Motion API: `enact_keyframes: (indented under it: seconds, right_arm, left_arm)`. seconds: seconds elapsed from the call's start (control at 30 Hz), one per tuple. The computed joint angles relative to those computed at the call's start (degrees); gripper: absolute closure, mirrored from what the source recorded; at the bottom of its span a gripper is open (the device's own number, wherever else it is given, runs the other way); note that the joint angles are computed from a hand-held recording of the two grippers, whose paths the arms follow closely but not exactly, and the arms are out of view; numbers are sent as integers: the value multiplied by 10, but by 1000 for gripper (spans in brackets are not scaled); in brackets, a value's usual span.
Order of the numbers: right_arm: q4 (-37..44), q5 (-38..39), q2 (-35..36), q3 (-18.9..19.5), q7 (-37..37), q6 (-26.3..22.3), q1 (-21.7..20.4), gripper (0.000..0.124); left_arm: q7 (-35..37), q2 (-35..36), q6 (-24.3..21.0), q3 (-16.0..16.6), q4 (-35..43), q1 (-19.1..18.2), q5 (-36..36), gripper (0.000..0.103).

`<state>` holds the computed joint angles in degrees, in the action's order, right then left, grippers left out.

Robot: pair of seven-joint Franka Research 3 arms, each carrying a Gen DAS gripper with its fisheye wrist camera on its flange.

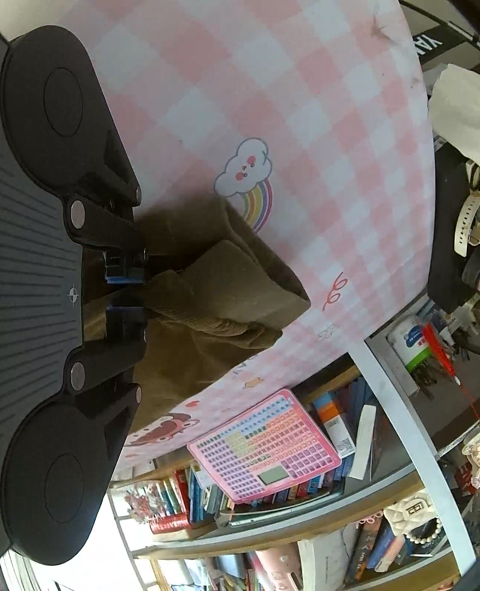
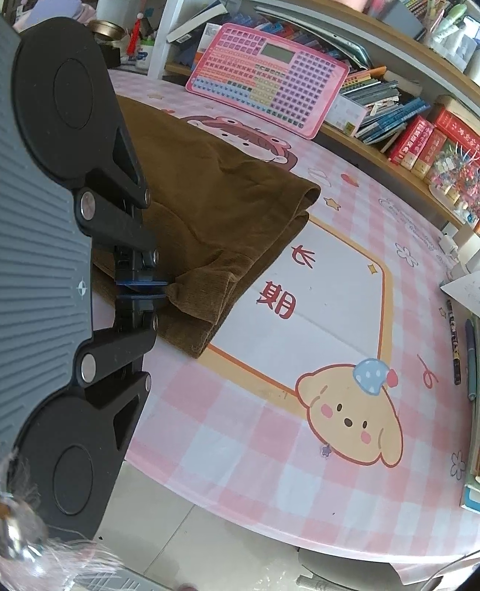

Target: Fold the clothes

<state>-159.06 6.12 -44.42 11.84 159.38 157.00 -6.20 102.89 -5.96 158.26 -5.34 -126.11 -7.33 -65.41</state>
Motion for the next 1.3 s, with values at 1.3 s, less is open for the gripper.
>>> enact_keyframes:
  seconds: [1.3]
  right_arm:
    - [79, -213, 40, 37, -34, -151, 3, 105]
  left_arm:
    - [-72, 2, -41, 8, 6, 12, 32, 44]
